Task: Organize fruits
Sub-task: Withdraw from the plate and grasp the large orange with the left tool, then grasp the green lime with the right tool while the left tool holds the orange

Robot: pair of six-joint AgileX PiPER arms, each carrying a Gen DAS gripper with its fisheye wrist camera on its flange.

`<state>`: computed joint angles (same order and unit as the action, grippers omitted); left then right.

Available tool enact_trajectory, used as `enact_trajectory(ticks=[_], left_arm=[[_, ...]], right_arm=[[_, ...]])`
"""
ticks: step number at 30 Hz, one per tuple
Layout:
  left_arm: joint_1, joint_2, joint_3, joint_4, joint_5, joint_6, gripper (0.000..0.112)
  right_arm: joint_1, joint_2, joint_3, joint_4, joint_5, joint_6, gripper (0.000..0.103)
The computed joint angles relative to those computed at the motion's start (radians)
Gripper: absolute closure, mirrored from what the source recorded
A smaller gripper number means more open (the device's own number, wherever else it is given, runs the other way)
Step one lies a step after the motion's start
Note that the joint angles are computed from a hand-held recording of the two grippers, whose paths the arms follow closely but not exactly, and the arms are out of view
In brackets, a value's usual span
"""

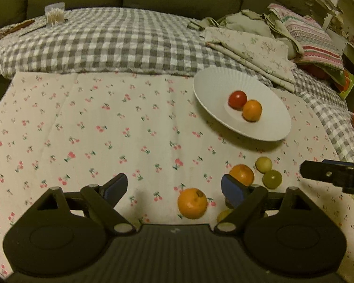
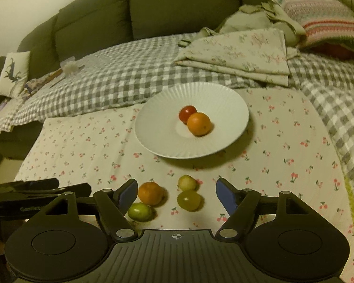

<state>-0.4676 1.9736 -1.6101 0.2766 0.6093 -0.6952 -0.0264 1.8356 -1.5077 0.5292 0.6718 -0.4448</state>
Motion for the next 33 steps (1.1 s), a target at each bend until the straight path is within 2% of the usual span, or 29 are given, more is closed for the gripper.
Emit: enact_trajectory(ticks=[5,18,20,24,33], left_arm=[[0.0,0.029,-0.017,-0.103,0.012,0.093,0.034],[0.002,0.082,-0.053,-0.113,0.031,0.094,0.059],[0.007,0.089,-0.059,-0.147,0.027,0.129,0.064],[0.007,0.089,-0.057,-0.187,0.008,0.171,0.081],[0.01,0.069,-0.043,-0.171,0.005,0.134,0.082]], right_arm=[[-0.011,0.046,-0.041,-0.009,0.069,0.035,0.028],[0.011,0.062,-0.026,-0.031,0.082,0.031,0.029],[0.014,0.062,-0.02,-0.028,0.082,0.017,0.029],[0.03,0.069,-0.009,-0.031,0.09,-0.002,0.029],[0.045,0.089,0.006,-0.017,0.115,-0.046,0.03]])
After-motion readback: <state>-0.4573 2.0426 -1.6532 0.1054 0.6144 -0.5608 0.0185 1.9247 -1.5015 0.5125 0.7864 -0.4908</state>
